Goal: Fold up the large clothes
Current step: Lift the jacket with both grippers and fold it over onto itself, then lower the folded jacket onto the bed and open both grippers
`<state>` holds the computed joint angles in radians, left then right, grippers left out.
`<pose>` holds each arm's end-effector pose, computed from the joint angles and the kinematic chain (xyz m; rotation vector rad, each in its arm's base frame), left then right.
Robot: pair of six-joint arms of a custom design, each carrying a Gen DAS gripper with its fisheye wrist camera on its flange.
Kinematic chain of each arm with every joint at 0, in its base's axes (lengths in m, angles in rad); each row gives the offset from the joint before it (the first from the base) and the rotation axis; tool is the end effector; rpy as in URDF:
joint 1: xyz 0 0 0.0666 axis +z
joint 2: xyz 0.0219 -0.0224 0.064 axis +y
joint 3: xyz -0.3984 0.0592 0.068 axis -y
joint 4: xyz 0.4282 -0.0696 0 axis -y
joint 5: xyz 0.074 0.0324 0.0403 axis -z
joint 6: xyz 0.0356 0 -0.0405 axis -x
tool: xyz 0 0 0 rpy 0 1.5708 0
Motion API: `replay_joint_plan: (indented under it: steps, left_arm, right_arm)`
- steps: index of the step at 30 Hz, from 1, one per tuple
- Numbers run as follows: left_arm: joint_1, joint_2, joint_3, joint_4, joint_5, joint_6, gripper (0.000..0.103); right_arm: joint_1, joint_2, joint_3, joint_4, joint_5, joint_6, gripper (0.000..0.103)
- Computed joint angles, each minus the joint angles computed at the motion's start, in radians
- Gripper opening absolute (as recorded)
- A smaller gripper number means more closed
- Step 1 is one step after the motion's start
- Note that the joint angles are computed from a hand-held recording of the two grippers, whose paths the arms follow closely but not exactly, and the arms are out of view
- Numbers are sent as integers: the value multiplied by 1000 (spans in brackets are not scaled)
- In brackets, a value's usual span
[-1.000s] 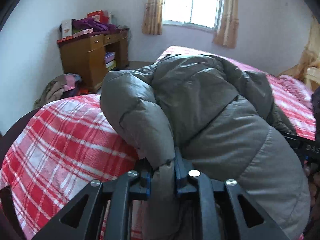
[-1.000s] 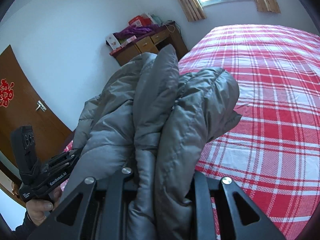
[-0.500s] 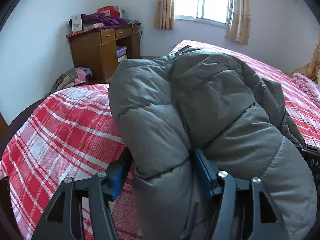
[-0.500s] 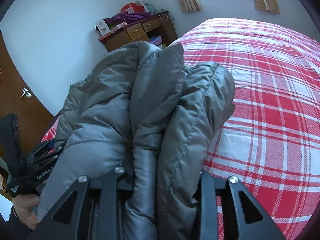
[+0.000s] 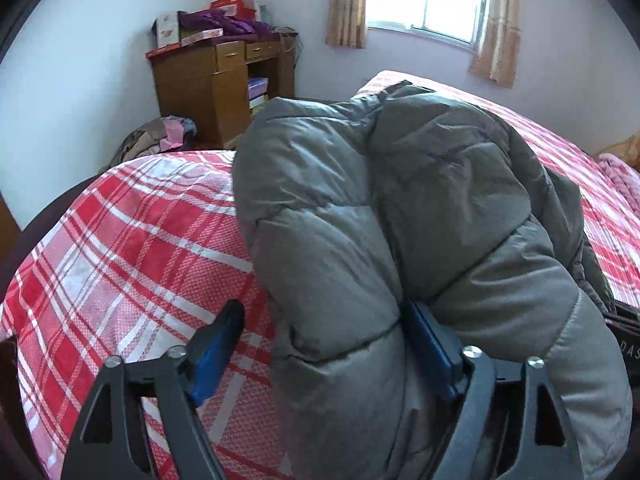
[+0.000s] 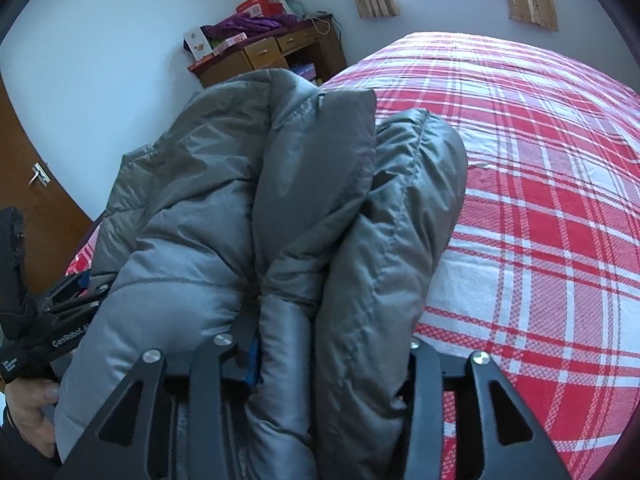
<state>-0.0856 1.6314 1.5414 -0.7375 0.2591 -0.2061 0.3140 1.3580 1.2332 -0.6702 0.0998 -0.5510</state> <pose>0.6105 -0.0619 0.4057 0.4643 2.3315 -0.2530 0.4821 0.1524 0.4028 0.3297 2.3583 0.2998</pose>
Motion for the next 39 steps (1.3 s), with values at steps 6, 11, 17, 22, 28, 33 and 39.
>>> replay_joint_plan:
  steps: [6, 11, 17, 22, 28, 33, 39]
  left_arm:
    - [31, -98, -33, 27, -30, 28, 85]
    - [64, -254, -98, 66, 3, 37, 85]
    - [107, -411, -162, 100, 95, 60, 87]
    - [117, -476, -193, 119, 126, 57, 88]
    - [120, -490, -196, 127, 137, 48, 88]
    - [124, -485, -194, 123, 133, 50, 88]
    - [124, -482, -191, 121, 131, 52, 88]
  right_arm:
    - [21, -24, 41, -101, 90, 0, 72]
    - [131, -133, 53, -172, 300, -15, 81]
    - [318, -234, 71, -198, 542, -9, 93]
    - [387, -236, 119, -198, 620, 30, 94]
    - [423, -232, 141, -185, 669, 53, 94]
    - [435, -231, 142, -173, 681, 67, 94]
    - [437, -242, 125, -167, 678, 54, 94]
